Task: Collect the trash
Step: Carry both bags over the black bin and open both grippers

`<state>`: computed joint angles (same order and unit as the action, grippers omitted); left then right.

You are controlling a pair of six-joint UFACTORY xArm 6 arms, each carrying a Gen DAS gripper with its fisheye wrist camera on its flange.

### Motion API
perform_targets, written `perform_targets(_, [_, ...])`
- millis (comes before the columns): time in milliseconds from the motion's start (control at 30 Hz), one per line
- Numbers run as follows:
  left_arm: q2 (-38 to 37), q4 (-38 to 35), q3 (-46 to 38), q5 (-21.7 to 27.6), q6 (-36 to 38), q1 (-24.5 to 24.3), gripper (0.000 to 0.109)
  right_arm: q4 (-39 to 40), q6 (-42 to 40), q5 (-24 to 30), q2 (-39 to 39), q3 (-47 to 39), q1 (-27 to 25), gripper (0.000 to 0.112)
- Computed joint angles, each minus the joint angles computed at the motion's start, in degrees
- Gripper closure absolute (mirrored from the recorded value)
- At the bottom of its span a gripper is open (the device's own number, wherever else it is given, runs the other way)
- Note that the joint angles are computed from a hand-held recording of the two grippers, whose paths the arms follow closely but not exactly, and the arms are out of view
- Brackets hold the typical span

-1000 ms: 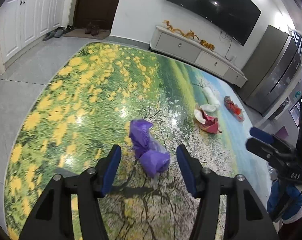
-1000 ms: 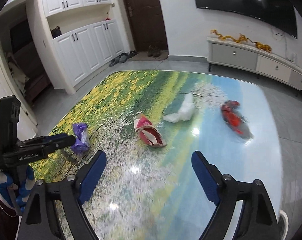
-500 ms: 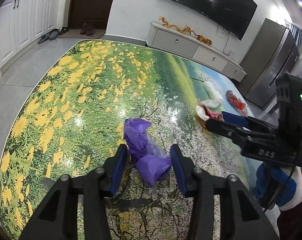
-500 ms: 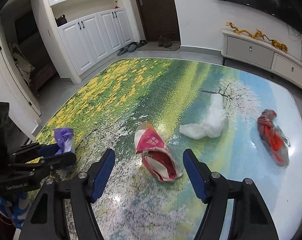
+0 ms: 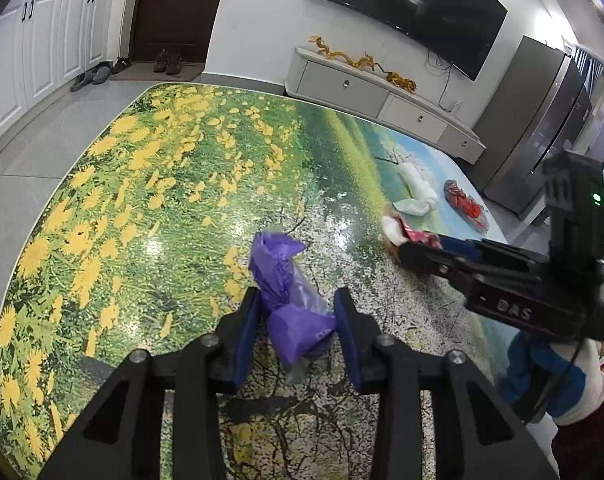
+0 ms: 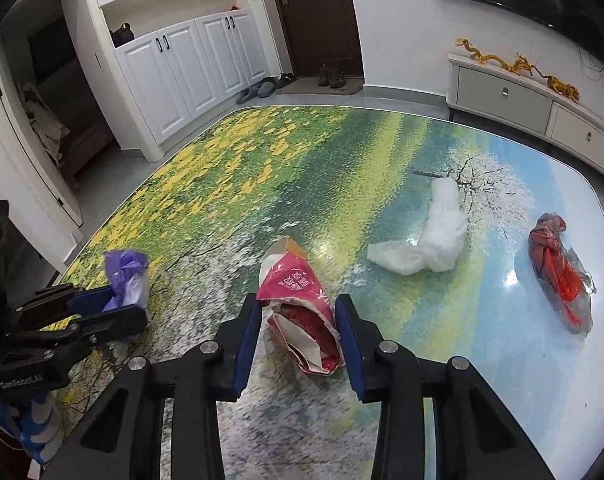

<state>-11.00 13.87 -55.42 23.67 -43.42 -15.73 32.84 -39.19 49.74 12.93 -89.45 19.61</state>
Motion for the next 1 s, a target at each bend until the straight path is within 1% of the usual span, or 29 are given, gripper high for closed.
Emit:
perform_targets(133, [-2.75,-1.12,2.24,-0.81,-1.53,-0.27,0.076,1.88,-0.79,-0.46,-4.52,4.39,-0.74,0.077])
perform_targets(300, [-7.8,3.04,4.3,0.56,-6.54,-1.82,0.076,3.91,-2.08,-0.81,-12.09,10.78,-2.95,0.077])
perform_targets(500, [-12.47,6.96,4.71,3.51,-11.01,-5.14,0.076,5.93,-2.6,-0.52,-22.26,18.77,-8.33,0.077])
perform_targets(600, [-13.17,8.88,3.4,5.12,-12.64,-7.46,0.076,7.67,-2.94,0.28,-26.96,22.08,-13.29,0.077])
perform_targets(667, [-12.49,9.82,1.53,6.09,-12.96,-9.27,0.076,8.63,-3.11,0.67,-29.33,23.82,-16.52,0.077])
perform_targets(767, [-9.44,10.67,-2.89,7.67,-12.11,-12.5,0.076,10.69,-3.18,1.24,-31.95,25.78,-21.73,0.077])
perform_targets(933, [-0.34,9.54,-12.94,9.94,-8.1,-18.38,0.076,14.09,-4.82,3.18,-34.62,28.53,-31.94,0.077])
perform_targets(1000, [3.9,7.25,-17.21,10.29,-5.32,-20.21,0.076,14.85,-5.53,3.92,-34.74,29.0,-35.6,0.077])
